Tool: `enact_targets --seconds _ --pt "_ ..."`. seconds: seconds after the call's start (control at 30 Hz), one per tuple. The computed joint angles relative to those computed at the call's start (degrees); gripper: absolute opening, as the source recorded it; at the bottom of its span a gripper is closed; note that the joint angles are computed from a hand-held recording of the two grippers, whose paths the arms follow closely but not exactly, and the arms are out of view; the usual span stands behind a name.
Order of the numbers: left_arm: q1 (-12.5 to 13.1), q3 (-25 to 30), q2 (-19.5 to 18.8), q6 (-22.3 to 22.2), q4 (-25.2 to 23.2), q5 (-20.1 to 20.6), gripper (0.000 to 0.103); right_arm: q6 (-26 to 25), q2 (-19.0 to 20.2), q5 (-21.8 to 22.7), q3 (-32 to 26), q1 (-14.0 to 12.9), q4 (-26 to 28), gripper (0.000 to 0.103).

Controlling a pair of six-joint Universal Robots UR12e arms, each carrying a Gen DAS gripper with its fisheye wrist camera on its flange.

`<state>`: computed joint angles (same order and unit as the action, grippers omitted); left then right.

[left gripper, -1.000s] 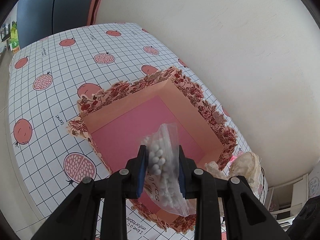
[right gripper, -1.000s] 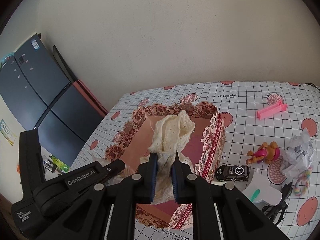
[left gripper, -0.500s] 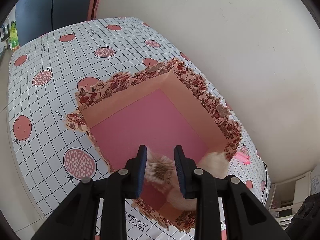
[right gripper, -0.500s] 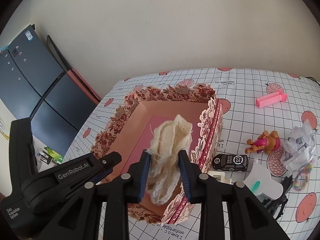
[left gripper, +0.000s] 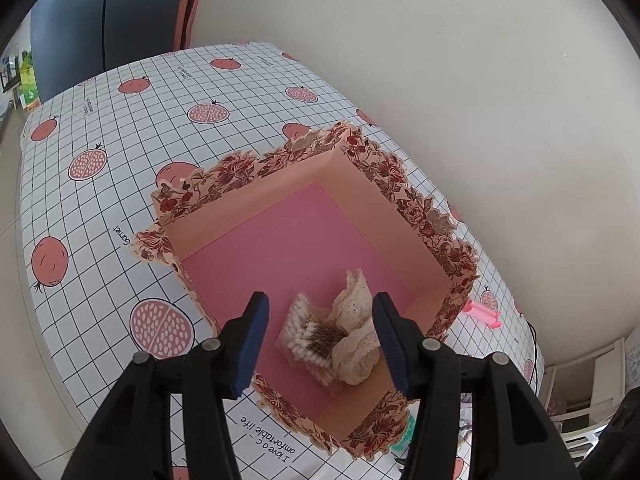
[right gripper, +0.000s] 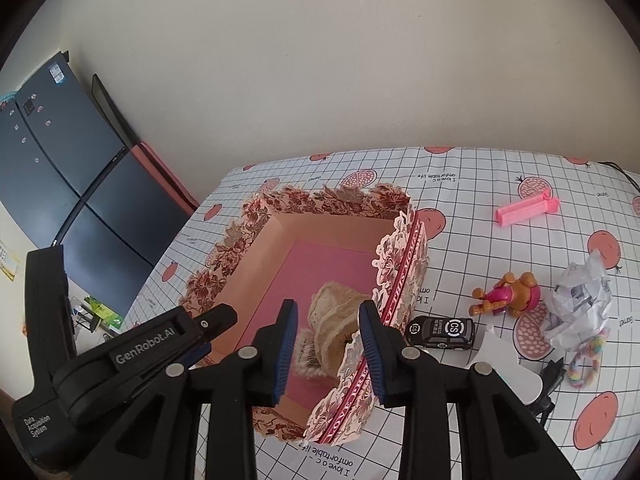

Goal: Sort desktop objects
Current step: 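Open both grippers to drop the swab bag and lace cloth into the box, then withdraw both tools from the box back toward the remaining toys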

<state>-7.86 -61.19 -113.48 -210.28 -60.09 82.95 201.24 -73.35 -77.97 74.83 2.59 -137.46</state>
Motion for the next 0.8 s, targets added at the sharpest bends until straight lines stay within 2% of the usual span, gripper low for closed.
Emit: enact_targets --seconds 0.13,0.23,0.3,0.43,0.8 --pt "-0.6 0.0 0.2 1.0 1.0 0.8 0.066 -0.3 -1.0 -1.7 0.7 -0.4 -0.6 0.042" --pt "-1.1 -0.1 0.3 1.7 2.1 1.6 0.076 -0.6 -1.7 -2.3 1.2 -0.9 -0.8 0.050" --pt "-1.5 -0.1 0.3 2.3 2.7 2.1 0.079 -1.4 -2.2 -3.2 1.6 -1.1 -0.9 0.058" --pt "-2.3 0.2 0.3 3.9 3.5 3.1 0.085 -2.5 -3.2 -5.1 2.3 -1.6 -1.1 0.062" --pt "-4.4 0.2 0.5 6.6 5.1 3.0 0.087 -2.6 -5.5 -5.5 4.5 -3.6 -1.3 0.080"
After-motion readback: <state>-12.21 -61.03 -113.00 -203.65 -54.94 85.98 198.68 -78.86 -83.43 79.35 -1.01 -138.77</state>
